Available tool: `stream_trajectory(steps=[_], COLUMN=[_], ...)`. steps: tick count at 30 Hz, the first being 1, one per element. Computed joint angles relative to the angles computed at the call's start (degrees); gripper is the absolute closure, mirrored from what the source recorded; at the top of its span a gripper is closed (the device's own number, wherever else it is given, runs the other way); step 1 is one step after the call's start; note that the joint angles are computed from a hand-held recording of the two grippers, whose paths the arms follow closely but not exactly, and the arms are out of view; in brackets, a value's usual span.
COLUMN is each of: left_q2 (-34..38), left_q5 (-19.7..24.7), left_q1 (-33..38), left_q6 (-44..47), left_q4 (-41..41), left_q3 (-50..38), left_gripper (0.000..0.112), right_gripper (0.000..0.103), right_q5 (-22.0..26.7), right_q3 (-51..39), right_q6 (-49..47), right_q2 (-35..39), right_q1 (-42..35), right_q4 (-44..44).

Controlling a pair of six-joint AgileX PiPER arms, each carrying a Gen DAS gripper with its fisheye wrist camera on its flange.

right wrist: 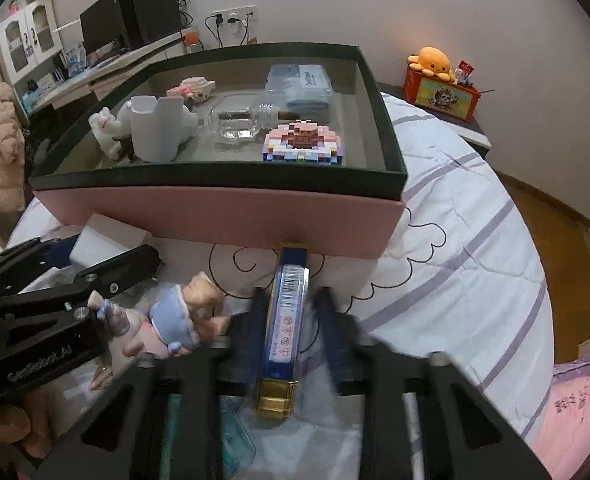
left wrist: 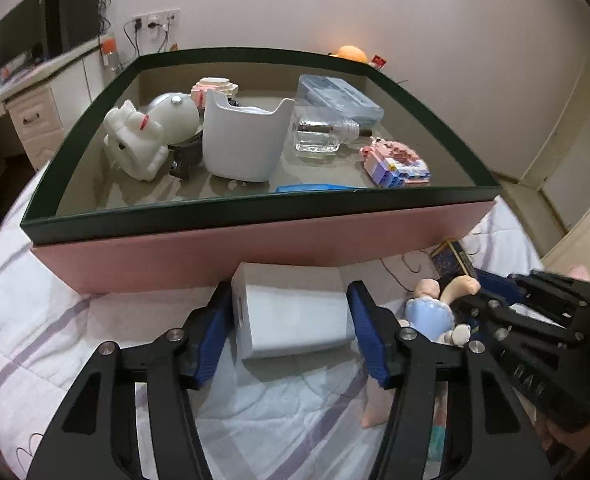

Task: Organize rigid objects
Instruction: 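Grasp the white charger block with the left tool while the right tool grasps the harmonica box, then place the charger block in the box with the left tool while the right tool places the harmonica box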

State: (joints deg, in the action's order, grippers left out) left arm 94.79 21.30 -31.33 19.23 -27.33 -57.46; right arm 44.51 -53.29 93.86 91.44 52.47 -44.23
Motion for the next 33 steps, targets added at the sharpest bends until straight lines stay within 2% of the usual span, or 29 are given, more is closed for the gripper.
stream_trajectory(steps=[2,8,12,14,19,25,33], left_q2=[-1.33,-6.01,-9.14,-10.31,-12.08,-9.33,-1.66], left_q5=[0.17,0.15,1.22,2.05,4.37,4.82,4.69], left_q1=[1.42,3.19,6.09,7.58,10.72,11.98,10.09], left_q6=[3.35,1.47,1.61,2.19,3.38,1.91,-5.46], left_q4=[-3.78,-1.37,-1.06,-1.21,-1.77,0.14,7.11], left_q3=[1.69,5.37,6.49,6.23,2.86,-5.38,-16.02], left_gripper=[0.054,0.054,0.054,0.054,0.054,0.054,0.054], right_gripper=[0.088,0.088,0.088,0.088,0.088,0.088,0.088], right_q5=[0.23,0.23,2.04,1.12,2.0,3.16,-2.36], right_q3=[1.64,3.67,2.7,2.48,-1.44,-9.89,-19.57], right_q6=[2.44,6.24,5.81,5.21,1.53,-7.98,-19.68], right_q2=[-1.4,-4.64,-5.68,-6.99,-8.72,-5.86,1.03], right_q1=[1.11,3.38,4.45,4.36,3.77,0.43,-9.61], right_q4=[-0.45,-1.3,-1.59,-2.01,-3.49,-3.25,1.61])
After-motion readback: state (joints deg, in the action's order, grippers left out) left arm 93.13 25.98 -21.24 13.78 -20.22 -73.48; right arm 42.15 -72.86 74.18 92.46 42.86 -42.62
